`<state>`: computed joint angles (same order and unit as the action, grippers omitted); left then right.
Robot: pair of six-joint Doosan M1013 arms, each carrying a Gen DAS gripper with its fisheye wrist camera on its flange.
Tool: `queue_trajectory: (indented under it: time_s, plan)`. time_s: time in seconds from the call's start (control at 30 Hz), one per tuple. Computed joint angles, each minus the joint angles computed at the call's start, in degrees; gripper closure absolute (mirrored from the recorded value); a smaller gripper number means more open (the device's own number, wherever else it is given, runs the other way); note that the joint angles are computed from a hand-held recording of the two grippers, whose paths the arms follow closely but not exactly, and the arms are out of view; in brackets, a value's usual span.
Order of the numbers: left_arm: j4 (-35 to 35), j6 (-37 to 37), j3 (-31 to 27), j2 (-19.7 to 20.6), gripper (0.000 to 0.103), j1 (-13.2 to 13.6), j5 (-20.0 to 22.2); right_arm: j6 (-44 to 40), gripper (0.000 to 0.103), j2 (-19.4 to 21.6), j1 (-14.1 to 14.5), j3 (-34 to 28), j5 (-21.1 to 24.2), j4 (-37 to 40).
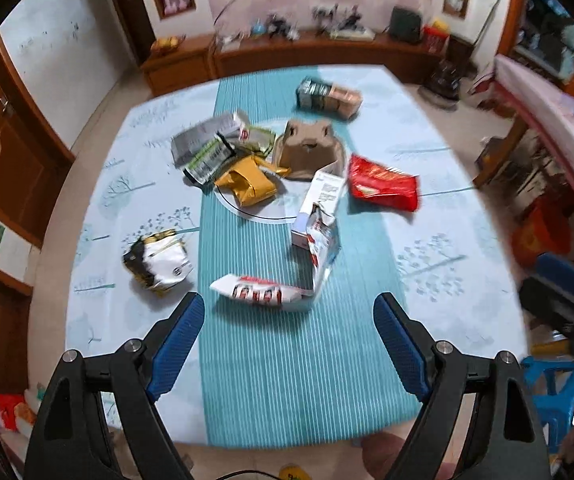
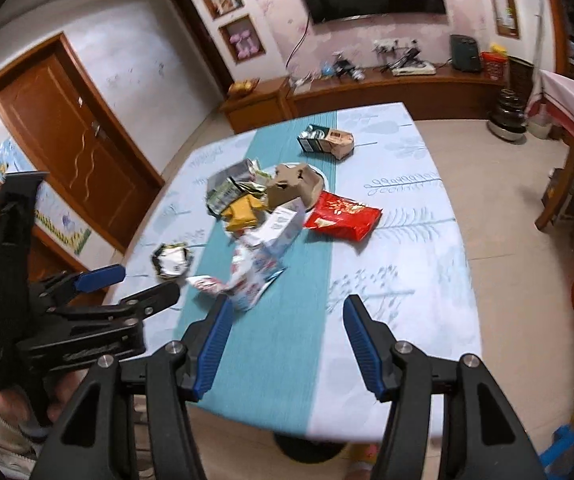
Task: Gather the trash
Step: 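Grasp the white-red milk carton with the left tool while the right tool grasps the red snack bag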
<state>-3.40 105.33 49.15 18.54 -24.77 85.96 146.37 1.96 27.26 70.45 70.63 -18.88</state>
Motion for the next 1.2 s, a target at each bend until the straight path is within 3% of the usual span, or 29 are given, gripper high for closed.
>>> queue_trajectory:
  time_s: [0.17, 0.37, 0.6, 1.07, 1.13, 1.2]
  plan:
    - [4.2, -4.0, -2.8, 4.6, 0.021, -2.3, 4.4, -12.2, 0.045, 0.7, -6.7, 1.3, -0.7, 8.2]
    - [5.8, -7.2, -5.5, 8.4, 0.041, -3.4, 8.9, -25.8, 0.045, 3.4, -11.2, 0.8, 0.8, 12.5]
    - [1.1, -13.7, -8.0, 11.1, 0.093, -2.2, 15.0, -37.2, 0.045, 7.1, -13.1, -1.1, 0.1, 14.3]
    - [-4.6, -21.6, -8.5, 10.5, 0.097, 0.6, 15.2, -46.7, 0.046, 13.1, -12.5, -4.2, 4.3, 9.6]
    - [-4.9, -22.2, -8.5, 10.3, 0.097, 0.7, 15.0, -47.1, 0.053, 12.9, -13.0, -3.9, 3.4, 11.2]
    - [-5.1, -22.7, -8.4, 10.0, 0.097, 0.8, 14.9, -47.3, 0.072, 12.9, -13.5, -4.1, 3.4, 12.9]
